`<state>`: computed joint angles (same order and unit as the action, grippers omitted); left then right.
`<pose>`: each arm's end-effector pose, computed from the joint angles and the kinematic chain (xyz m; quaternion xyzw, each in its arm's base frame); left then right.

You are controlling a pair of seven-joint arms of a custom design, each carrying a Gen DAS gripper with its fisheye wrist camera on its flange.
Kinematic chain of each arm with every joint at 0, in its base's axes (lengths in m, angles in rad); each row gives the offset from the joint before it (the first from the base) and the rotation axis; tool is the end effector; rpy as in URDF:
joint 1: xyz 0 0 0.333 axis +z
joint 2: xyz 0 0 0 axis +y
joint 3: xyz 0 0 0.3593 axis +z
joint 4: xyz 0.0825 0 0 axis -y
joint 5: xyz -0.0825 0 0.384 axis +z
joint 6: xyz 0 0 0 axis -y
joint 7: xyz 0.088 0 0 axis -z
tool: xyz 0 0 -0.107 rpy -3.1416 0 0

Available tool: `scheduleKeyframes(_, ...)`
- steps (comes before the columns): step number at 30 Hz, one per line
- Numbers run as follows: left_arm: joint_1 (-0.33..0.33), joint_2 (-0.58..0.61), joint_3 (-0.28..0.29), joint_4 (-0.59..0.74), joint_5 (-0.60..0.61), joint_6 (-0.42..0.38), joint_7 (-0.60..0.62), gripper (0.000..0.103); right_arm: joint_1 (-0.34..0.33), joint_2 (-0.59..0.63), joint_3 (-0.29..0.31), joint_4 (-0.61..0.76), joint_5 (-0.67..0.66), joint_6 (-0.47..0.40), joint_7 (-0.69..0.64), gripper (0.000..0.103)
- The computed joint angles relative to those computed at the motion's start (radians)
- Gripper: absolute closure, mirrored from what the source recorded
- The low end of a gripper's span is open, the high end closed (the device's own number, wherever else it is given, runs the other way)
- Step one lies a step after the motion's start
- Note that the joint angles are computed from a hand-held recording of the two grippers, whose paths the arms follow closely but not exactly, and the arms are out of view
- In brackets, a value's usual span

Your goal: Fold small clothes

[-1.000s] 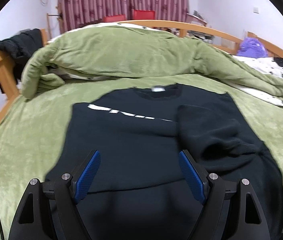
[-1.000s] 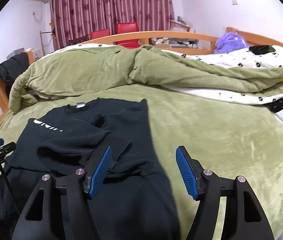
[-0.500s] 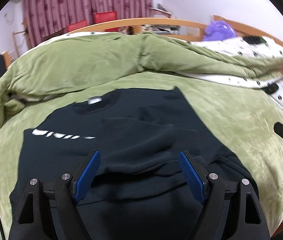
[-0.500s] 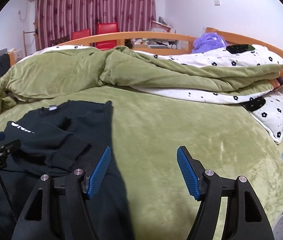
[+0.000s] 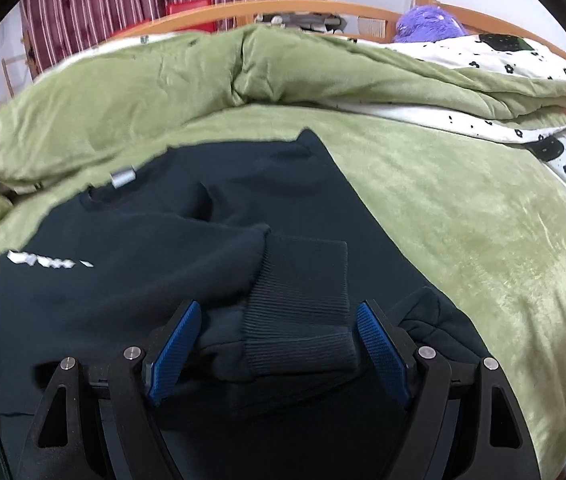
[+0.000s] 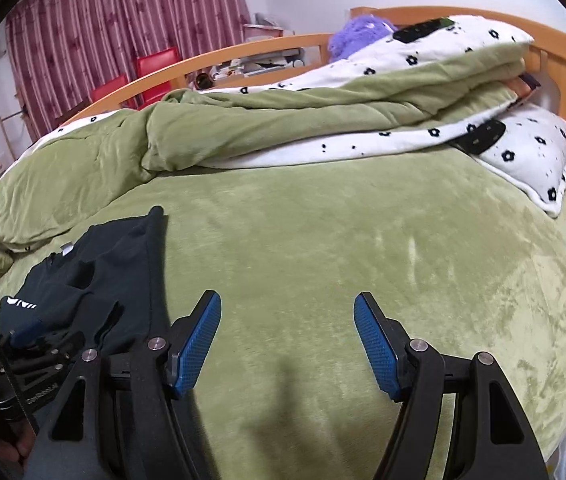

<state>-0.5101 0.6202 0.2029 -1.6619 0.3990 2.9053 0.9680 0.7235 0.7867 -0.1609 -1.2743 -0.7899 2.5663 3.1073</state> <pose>0.6984 -0.2782 0.3545 -0.6183 0.7111 -0.2318 0.2413 0.6609 0.4800 0.3690 -0.5351 0.7443 -0.2588 0.3044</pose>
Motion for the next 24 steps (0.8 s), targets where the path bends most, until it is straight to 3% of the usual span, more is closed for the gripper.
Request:
scheduleKeyframes(4,0.070,0.045,-0.093,0.059,-0.074,-0.051,0.078,0.026,-0.008,0.002,0.005,-0.003,0.008,0.014,-0.003,0.035)
scheduleKeyframes(6,0.065,0.073,-0.094,0.098,-0.082,-0.095,0.094,0.023,-0.007,0.005,0.003,0.000,0.009,0.016,-0.007,0.035)
scheduleKeyframes(10,0.031,0.093,-0.053,0.108,-0.066,-0.079,0.048,0.023,-0.007,0.016,0.005,0.019,0.019,0.009,-0.026,0.035)
scheduleKeyframes(12,0.016,0.089,-0.032,0.101,-0.055,-0.070,0.025,0.041,-0.008,0.021,0.007,0.029,0.027,0.004,-0.036,0.035)
scheduleKeyframes(15,0.074,0.060,-0.089,0.063,-0.081,-0.012,0.089,0.055,-0.005,0.023,0.003,0.031,0.033,0.008,-0.034,0.035)
scheduleKeyframes(16,0.079,0.049,-0.090,0.049,-0.089,0.006,0.101,0.074,-0.004,0.026,0.003,0.035,0.033,0.013,-0.035,0.035)
scheduleKeyframes(17,0.079,0.033,-0.083,0.031,-0.096,0.022,0.109,0.081,-0.002,0.029,0.004,0.040,0.034,0.013,-0.041,0.035)
scheduleKeyframes(19,0.137,-0.001,-0.139,-0.008,-0.152,0.064,0.169,0.098,0.002,0.040,0.007,0.061,0.037,0.006,-0.061,0.035)
scheduleKeyframes(20,0.138,-0.022,-0.132,-0.032,-0.177,0.085,0.179,0.098,0.005,0.047,0.008,0.073,0.041,-0.001,-0.070,0.035)
scheduleKeyframes(24,0.070,-0.095,-0.002,-0.116,-0.173,0.149,0.141,0.099,0.014,0.075,0.014,0.129,0.063,-0.021,-0.105,0.035)
